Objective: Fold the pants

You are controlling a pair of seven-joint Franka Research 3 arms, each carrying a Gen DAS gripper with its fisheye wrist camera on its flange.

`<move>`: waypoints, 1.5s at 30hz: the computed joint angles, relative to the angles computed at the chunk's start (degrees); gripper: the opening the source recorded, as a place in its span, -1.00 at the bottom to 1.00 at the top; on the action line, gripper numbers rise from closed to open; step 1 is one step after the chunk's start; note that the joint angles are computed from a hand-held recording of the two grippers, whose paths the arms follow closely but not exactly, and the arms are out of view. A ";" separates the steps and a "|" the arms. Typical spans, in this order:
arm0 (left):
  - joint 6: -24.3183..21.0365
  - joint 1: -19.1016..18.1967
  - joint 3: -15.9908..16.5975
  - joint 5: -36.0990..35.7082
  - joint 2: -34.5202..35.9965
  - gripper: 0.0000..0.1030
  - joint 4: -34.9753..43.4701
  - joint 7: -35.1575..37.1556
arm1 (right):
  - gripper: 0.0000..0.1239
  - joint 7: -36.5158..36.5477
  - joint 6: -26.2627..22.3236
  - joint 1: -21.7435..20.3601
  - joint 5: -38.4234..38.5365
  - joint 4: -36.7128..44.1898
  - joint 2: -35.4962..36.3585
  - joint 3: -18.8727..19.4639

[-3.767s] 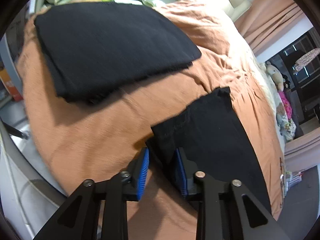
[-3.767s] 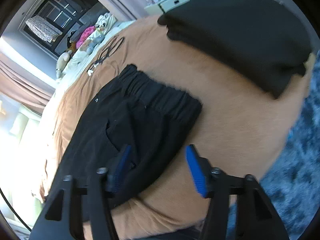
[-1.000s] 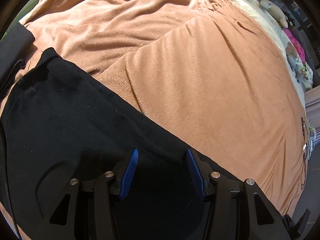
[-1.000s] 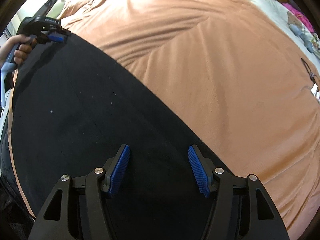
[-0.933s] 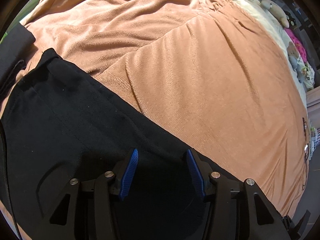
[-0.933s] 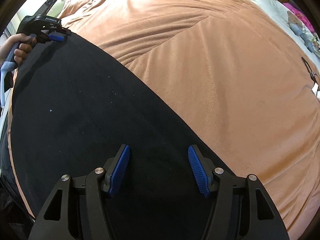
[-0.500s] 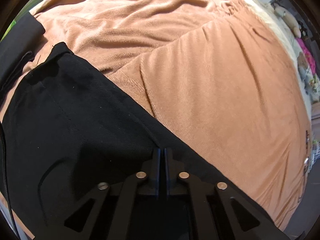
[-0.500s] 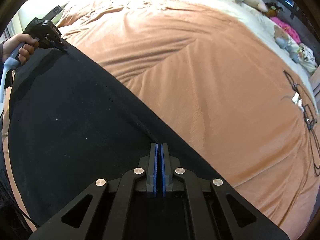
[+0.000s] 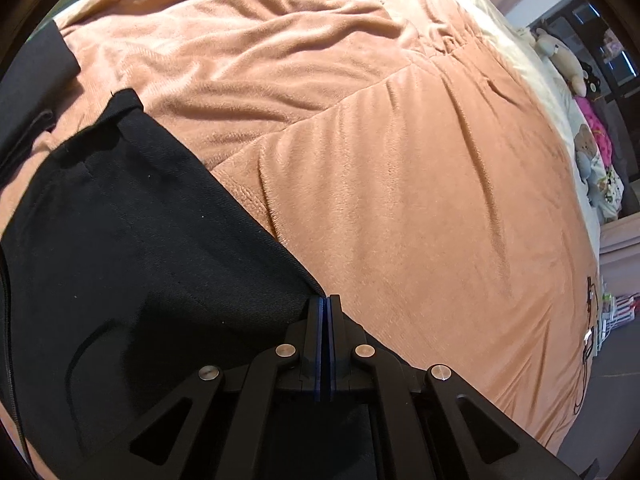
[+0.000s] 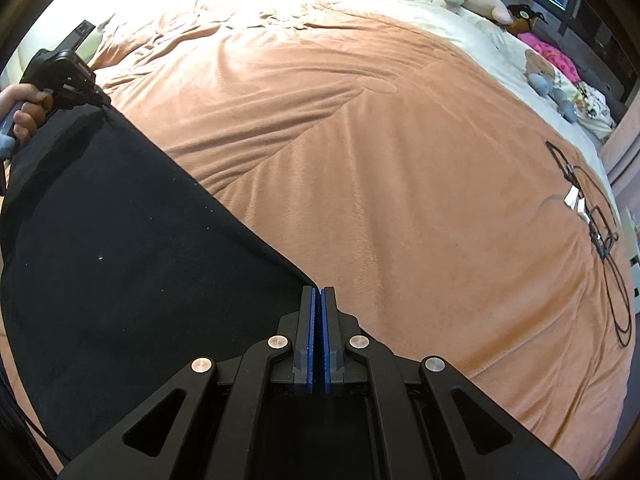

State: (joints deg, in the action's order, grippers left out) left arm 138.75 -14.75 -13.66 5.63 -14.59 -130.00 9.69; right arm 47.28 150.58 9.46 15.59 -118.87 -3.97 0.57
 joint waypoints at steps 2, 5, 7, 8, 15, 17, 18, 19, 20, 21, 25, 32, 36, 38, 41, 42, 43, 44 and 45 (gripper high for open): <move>0.55 0.03 0.10 -0.11 0.46 -0.95 -0.31 -0.01 | -1.00 0.82 0.17 -0.10 -0.48 0.71 0.98 0.01; 0.51 -0.03 0.05 0.48 0.86 -0.86 -0.27 0.98 | -1.00 3.02 -0.44 -0.45 -1.80 2.22 2.47 -0.11; 0.02 -0.23 0.02 0.96 0.32 -0.76 -0.24 2.34 | -0.99 5.75 -0.61 -0.54 -3.79 2.89 3.44 -0.03; -0.82 -0.19 -0.11 1.58 -0.19 -0.49 -0.11 2.75 | -0.99 6.59 -0.11 -0.54 -3.62 2.85 3.57 -0.04; -3.55 0.49 -0.61 5.85 -7.18 0.35 -3.35 1.38 | -0.87 10.55 -1.10 -1.08 -0.69 2.55 1.55 -0.55; -4.00 0.22 -0.53 5.59 -9.52 0.35 -4.85 1.69 | -0.75 9.51 -1.04 -0.99 0.58 1.14 -0.07 -0.54; -4.41 0.05 -0.55 5.50 -10.76 0.35 -5.59 1.91 | -0.51 8.90 -1.06 -0.90 1.42 0.39 -0.93 -0.58; -4.77 -0.13 -0.60 5.38 -11.86 0.35 -6.24 2.09 | -0.20 8.50 -0.93 -0.83 2.00 -0.44 -1.86 -0.61; -4.93 -0.40 -0.58 5.16 -13.31 0.35 -7.19 2.30 | -0.09 8.05 0.18 -0.68 2.69 -1.89 -3.14 -0.58; -5.05 -0.51 -0.71 5.05 -14.14 0.35 -7.61 2.25 | -0.03 7.45 1.50 -0.50 3.32 -3.39 -4.44 -0.59; -5.69 -1.34 -1.01 4.43 -19.06 0.35 -10.80 2.10 | -0.03 6.97 1.07 0.01 4.94 -6.29 -7.79 -0.86; -8.55 -3.54 -2.63 3.63 -29.73 0.35 -17.55 -1.00 | -0.03 5.71 -1.31 0.82 8.08 -10.75 -13.59 -1.98; -11.10 -5.12 -3.24 2.82 -35.52 0.35 -21.04 -3.58 | -0.03 5.80 -2.53 0.88 9.24 -13.00 -16.51 -2.24; -12.59 -5.85 -3.85 2.61 -38.34 0.35 -22.66 -5.11 | -0.03 5.92 -2.89 1.00 9.95 -14.23 -17.99 -2.44; -14.55 -7.31 -4.26 2.03 -41.95 0.34 -24.78 -7.04 | -0.03 5.78 -3.37 1.55 11.63 -15.97 -20.10 -2.92; -15.05 -7.74 -4.32 1.95 -42.99 0.34 -25.36 -7.52 | -0.03 5.80 -3.61 1.75 12.35 -16.56 -20.82 -3.17; -15.94 -8.21 -4.51 1.85 -44.29 0.34 -25.97 -8.09 | -0.03 5.83 -3.94 1.89 12.90 -16.93 -21.25 -3.36; -16.70 -8.61 -4.69 1.84 -45.28 0.35 -26.44 -8.56 | -0.03 5.95 -4.06 1.91 13.24 -17.53 -21.89 -3.38; -17.63 -9.06 -4.92 1.81 -46.62 0.35 -27.06 -9.13 | -0.03 6.27 -3.98 1.80 13.23 -18.12 -22.40 -3.17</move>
